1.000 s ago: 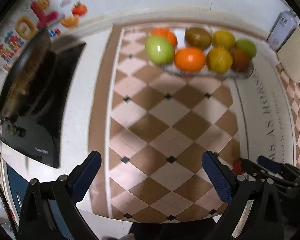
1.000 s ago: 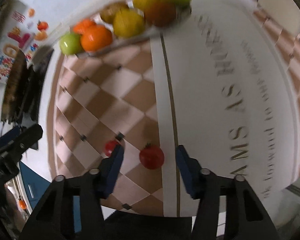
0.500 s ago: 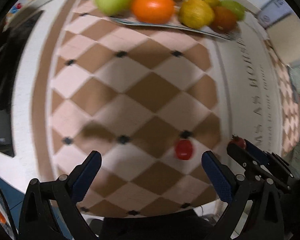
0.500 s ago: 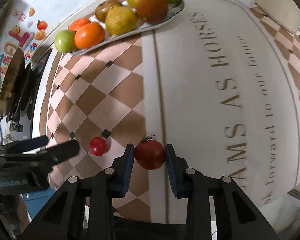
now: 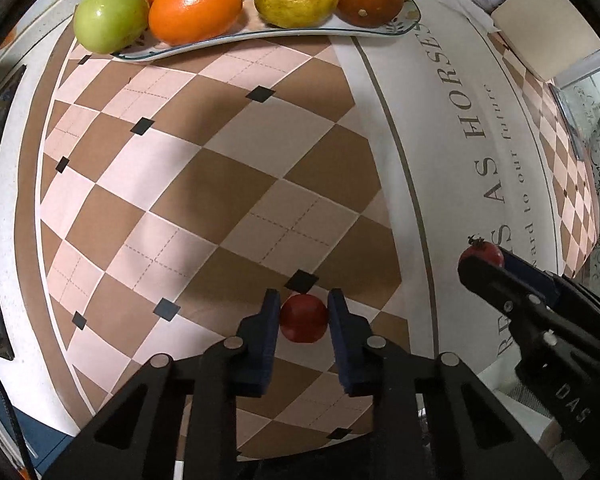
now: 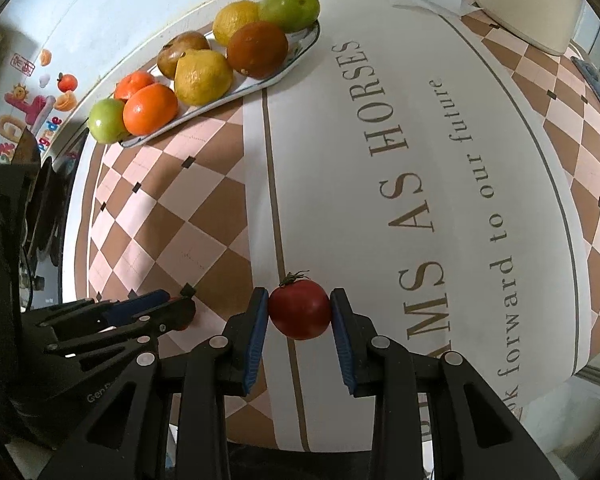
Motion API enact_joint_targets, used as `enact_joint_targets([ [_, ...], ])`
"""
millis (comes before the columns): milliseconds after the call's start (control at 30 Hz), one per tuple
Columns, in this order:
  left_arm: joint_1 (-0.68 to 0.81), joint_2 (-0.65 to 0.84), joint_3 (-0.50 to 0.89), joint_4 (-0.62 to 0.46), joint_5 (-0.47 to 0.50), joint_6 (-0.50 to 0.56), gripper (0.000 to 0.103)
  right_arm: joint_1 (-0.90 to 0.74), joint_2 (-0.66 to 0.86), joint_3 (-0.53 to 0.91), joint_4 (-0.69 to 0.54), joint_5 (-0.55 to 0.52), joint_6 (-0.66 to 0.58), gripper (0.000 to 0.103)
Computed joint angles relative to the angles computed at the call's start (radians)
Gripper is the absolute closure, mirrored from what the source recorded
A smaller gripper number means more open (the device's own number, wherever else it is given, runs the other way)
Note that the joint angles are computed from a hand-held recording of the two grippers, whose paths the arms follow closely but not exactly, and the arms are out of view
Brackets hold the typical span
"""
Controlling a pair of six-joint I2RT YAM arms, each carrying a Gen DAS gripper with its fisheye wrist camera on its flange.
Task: Organize fruits
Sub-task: 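Lower both red tomatoes onto the plate edge and open both tools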
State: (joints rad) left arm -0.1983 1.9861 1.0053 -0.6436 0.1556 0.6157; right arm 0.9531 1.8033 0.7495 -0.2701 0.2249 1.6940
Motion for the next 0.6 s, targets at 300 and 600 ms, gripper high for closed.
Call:
enact_joint_targets([
  [300,0.053,0.083,0.316,-0.258,0.163,-0.097,0.082,-0.093,-0.119,-0.107,0.101,0.051,-0.019,0.069],
  [600,-0.009,0.256,0.750,-0.388,0.229,-0.219,0.082,-0.362,-0.095,-0.040,0.234,0.043,-0.373,0.069],
])
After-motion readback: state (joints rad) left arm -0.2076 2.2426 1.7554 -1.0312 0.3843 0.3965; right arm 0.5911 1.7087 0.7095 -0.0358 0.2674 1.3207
